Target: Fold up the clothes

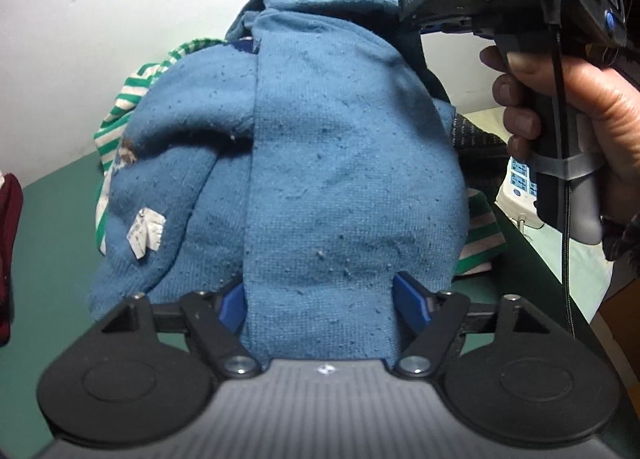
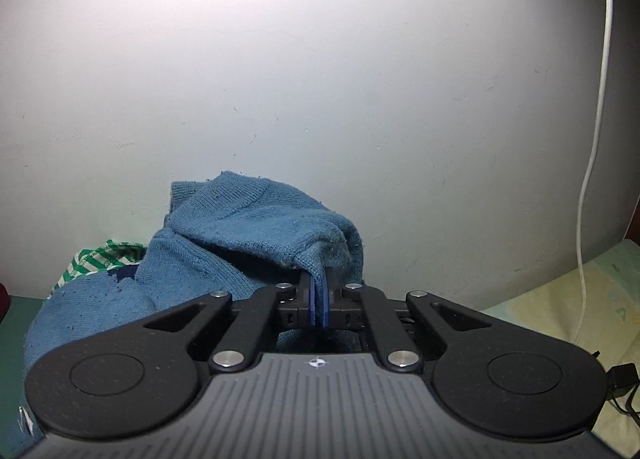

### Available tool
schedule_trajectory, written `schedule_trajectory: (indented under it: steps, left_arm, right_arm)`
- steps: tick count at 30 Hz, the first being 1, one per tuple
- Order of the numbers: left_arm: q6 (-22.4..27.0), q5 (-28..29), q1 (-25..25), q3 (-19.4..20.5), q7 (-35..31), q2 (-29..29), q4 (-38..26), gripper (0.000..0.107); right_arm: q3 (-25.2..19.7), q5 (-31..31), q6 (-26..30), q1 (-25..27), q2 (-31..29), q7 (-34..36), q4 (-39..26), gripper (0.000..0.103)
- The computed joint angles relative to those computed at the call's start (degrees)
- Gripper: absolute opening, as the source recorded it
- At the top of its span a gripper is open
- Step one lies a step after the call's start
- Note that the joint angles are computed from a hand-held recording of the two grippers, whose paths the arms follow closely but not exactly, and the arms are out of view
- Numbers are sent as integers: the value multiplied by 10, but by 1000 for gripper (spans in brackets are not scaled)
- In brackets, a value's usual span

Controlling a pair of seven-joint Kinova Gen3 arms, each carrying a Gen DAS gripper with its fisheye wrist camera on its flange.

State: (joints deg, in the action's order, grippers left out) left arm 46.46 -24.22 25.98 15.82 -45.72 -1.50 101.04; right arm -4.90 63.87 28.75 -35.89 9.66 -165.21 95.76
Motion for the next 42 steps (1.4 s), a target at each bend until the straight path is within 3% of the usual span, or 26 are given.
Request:
schedule_trajectory:
  steps: [3, 5, 12, 14, 19, 21, 23, 27, 30, 34, 38, 42]
  left_arm:
    - [15, -20, 7, 8, 22, -4, -4, 53]
    - [29, -34, 11, 14, 38, -8, -7, 34]
    - [86, -67, 17, 39, 90, -35, -5, 27]
    - [110, -77, 18, 53, 111, -52, -1, 18]
    - [167, -74, 5, 90, 141, -116, 20, 14]
    - [196, -63, -7, 105, 148, -149, 30, 0]
    - [236, -53, -23, 125, 157, -180, 35, 0]
    - [287, 0, -41, 123, 155, -252, 56, 0]
    - [313, 47, -45, 117, 146, -299, 75, 0]
    - [321, 84, -61, 148, 137, -337, 98, 9]
    - [315, 107, -77, 191, 111, -365, 114, 31]
    - [305, 118, -84, 229, 68, -387, 127, 36]
  right_arm:
    - [-5, 25, 6, -3, -30, -19, 23, 2]
    - [-20, 34, 6, 5, -57, -15, 44, 2]
    - [-99, -3, -12, 56, -162, 52, 115, 2]
    - [-121, -39, -24, 69, -203, 95, 139, 2]
    - [-80, -148, 19, -40, -297, 199, 181, 2]
    - [-75, -195, 44, -71, -329, 227, 191, 2]
    - [-92, -241, 61, -69, -353, 258, 199, 2]
    - [-97, -335, 81, -81, -385, 313, 209, 2]
    - [-126, -396, 111, -81, -400, 344, 211, 2]
    - [-206, -419, 135, -36, -395, 342, 214, 2]
    - [-272, -440, 194, 18, -432, 343, 193, 2]
    - [-318, -465, 228, 90, -460, 332, 158, 2]
